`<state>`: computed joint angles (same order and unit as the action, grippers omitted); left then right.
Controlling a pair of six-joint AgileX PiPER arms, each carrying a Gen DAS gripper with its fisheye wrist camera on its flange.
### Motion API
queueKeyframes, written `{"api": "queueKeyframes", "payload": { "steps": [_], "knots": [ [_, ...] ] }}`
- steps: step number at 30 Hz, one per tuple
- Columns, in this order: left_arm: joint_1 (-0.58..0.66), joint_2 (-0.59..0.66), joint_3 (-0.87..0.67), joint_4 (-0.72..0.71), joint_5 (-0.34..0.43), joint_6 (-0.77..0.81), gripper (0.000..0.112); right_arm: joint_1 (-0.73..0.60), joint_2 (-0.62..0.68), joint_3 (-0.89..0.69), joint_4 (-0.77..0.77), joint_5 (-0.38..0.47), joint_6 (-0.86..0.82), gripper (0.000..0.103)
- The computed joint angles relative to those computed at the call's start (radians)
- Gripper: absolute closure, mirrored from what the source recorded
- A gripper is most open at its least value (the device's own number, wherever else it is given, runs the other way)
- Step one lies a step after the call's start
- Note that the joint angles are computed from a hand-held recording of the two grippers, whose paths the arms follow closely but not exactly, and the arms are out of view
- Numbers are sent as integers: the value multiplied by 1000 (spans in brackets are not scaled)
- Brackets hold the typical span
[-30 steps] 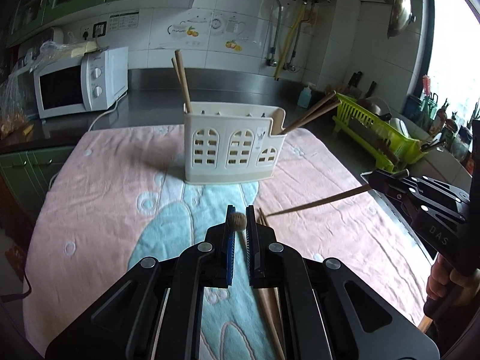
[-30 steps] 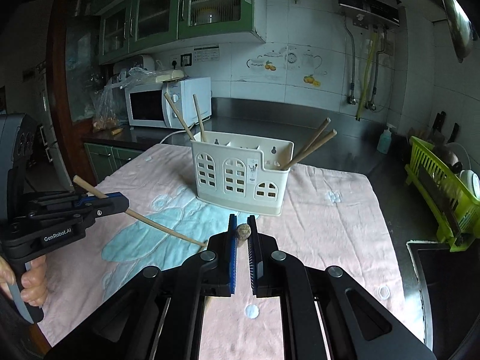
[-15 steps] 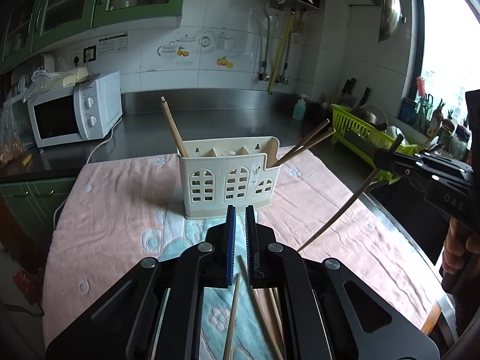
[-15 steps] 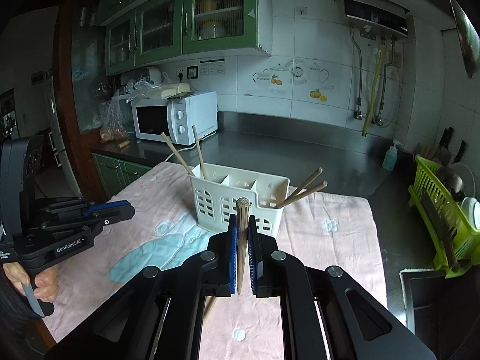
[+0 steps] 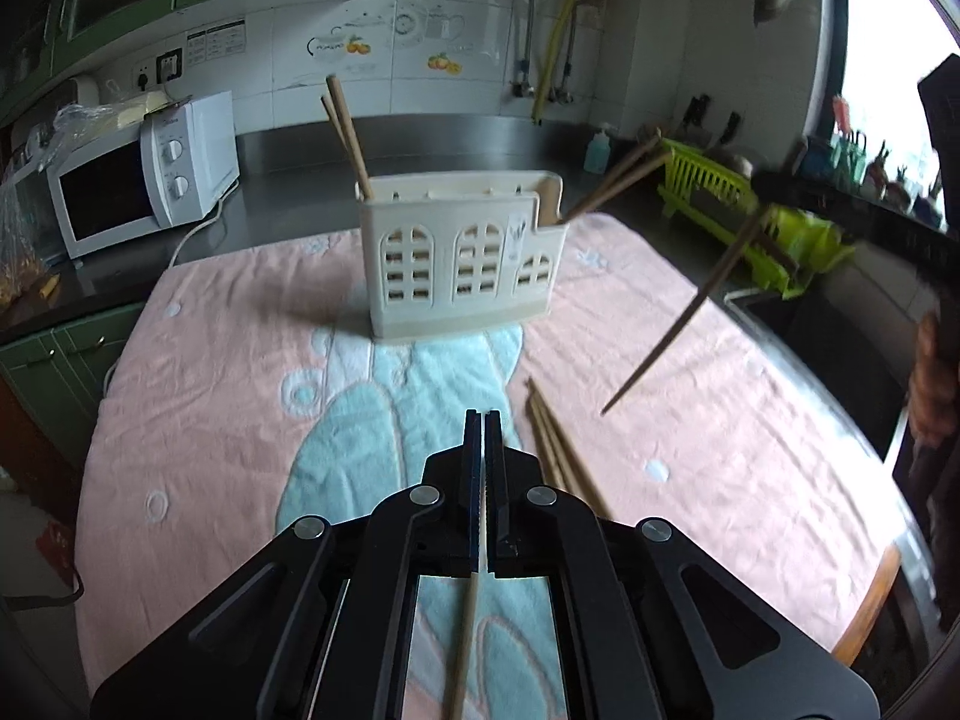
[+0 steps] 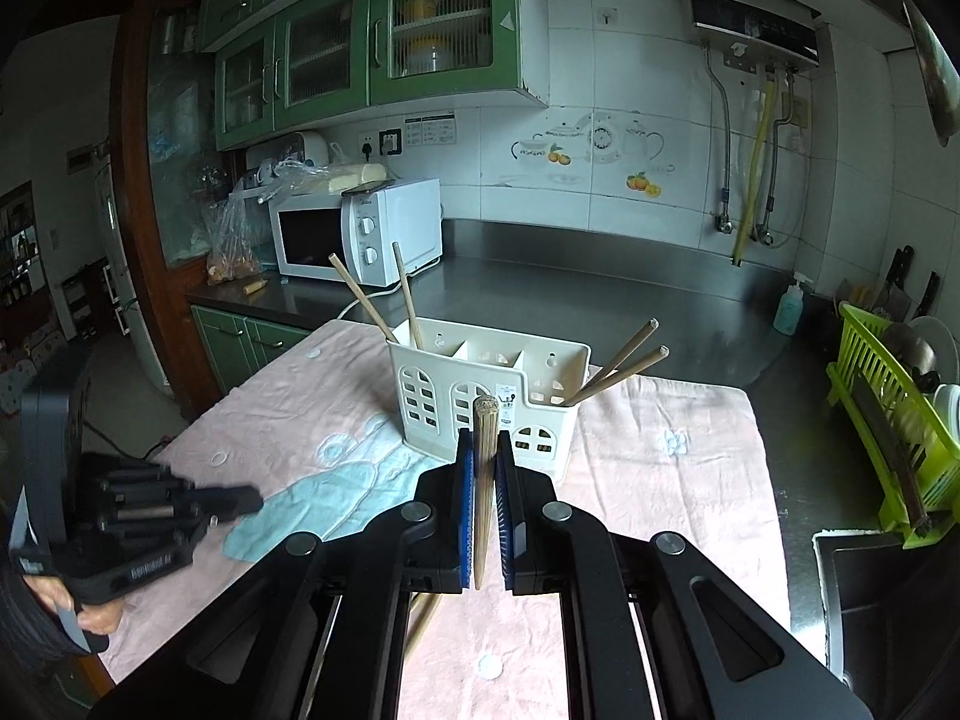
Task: Organize utensils
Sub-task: 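Lift both held chopsticks upright and carry them over the white holder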
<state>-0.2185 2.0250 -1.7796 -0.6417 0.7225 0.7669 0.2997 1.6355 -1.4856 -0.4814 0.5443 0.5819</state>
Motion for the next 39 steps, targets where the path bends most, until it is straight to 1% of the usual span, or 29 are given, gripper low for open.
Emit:
{"api": "queueKeyframes", "payload": {
  "steps": [5, 7, 9, 13, 15, 18, 20, 21, 22, 24, 27, 31, 34, 36, 37, 39],
  "knots": [
    [23, -41, 156, -23, -15, 88, 110, 7, -15, 28, -14, -13, 17, 96],
    [33, -50, 207, -32, -21, 118, 103, 10, -22, 39, -14, -17, 21, 96],
    [43, -61, 263, -37, -33, 150, 100, 15, -27, 49, -23, -18, 32, 96],
    [58, -67, 335, -30, -33, 179, 99, 18, -35, 66, -25, -24, 40, 96],
    [60, -69, 370, -17, -49, 183, 99, 20, -38, 77, -26, -27, 47, 96],
    [71, -65, 396, -10, -49, 181, 98, 20, -39, 84, -20, -28, 45, 96],
    [81, -68, 412, -22, -55, 193, 87, 23, -39, 87, -22, -28, 48, 96],
    [84, -70, 421, -26, -62, 196, 76, 24, -40, 89, -23, -28, 50, 96],
    [85, -70, 424, -28, -64, 201, 76, 25, -40, 90, -23, -28, 50, 96],
    [86, -64, 426, -23, -57, 202, 76, 27, -40, 93, -27, -29, 54, 96],
    [84, -74, 453, -41, -84, 232, 77, 28, -40, 94, -27, -30, 56, 96],
    [84, -90, 487, -58, -112, 269, 88, 34, -40, 103, -44, -32, 76, 96],
    [77, -97, 496, -42, -137, 264, 91, 35, -40, 102, -42, -32, 76, 96],
    [52, -112, 522, 4, -194, 245, 94, 35, -40, 102, -44, -31, 76, 96],
    [35, -124, 541, 29, -228, 238, 97, 34, -40, 102, -42, -32, 74, 96],
    [16, -135, 556, 62, -253, 214, 106, 37, -41, 104, -45, -33, 80, 96]
  ]
}}
